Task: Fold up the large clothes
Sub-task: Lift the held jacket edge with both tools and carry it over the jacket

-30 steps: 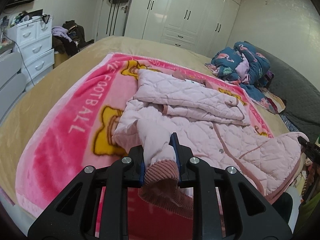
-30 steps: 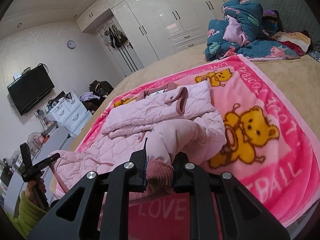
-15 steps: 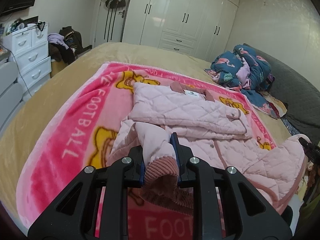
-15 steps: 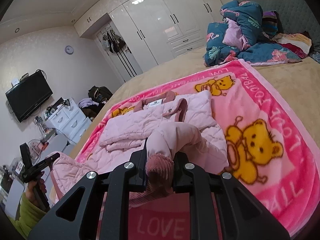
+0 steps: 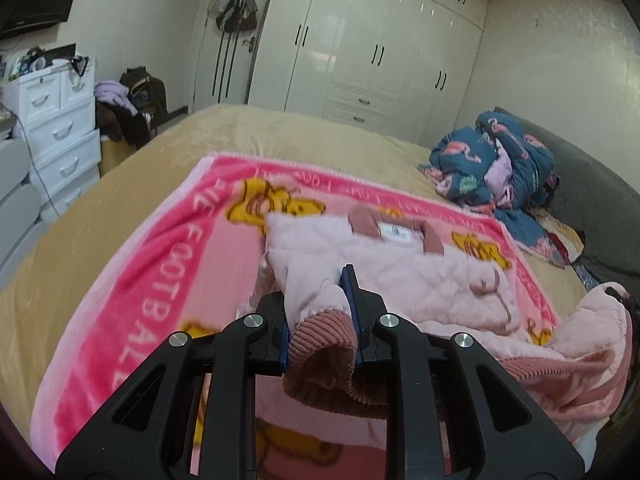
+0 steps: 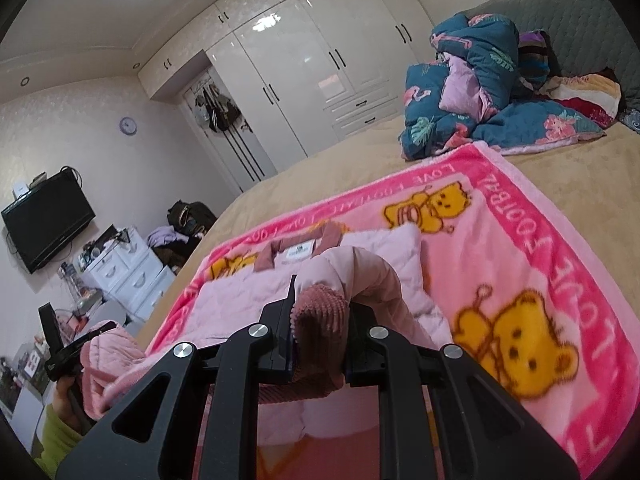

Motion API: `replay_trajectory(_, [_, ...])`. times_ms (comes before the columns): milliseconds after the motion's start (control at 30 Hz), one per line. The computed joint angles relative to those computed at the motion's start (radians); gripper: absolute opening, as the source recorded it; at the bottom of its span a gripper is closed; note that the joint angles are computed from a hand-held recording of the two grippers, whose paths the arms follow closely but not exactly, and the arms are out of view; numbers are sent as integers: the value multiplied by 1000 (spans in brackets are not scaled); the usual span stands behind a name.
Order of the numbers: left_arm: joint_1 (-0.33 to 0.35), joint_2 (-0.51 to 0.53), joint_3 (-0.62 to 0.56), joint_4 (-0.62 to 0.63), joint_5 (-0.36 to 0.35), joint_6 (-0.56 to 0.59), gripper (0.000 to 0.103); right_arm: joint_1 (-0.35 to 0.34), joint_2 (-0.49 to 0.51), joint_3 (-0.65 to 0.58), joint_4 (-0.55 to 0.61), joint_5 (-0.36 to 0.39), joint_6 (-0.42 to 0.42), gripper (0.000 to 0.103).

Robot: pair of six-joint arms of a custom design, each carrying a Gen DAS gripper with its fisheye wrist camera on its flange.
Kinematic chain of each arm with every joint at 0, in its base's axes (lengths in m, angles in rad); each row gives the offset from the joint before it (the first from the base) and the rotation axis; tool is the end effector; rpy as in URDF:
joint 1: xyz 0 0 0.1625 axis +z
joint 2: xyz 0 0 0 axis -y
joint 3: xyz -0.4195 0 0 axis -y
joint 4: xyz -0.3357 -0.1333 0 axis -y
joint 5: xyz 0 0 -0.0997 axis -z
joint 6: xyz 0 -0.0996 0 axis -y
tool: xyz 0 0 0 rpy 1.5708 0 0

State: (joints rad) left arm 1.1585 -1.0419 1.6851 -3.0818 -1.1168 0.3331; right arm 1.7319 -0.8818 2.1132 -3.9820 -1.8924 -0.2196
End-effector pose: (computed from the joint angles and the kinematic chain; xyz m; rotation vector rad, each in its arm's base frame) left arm -0.0835 -0.6326 0.3415 0.6578 2.4137 -1.1745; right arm 0.1813 -0.4810 0.2259 0.1947 -2.3637 1.5665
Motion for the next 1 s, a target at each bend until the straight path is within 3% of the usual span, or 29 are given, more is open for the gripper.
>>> replay_trajectory(233, [3, 91, -152, -20, -19, 35, 14, -15, 21, -125, 36, -4, -27, 15])
replay_trajectory(600, [30, 272, -394, -73, -34, 123, 14, -41, 121, -421, 172, -78, -126, 15])
replay_trajectory(1000, [53, 491, -770, 172, 71, 182, 15, -100, 234, -717, 435, -115, -102, 15])
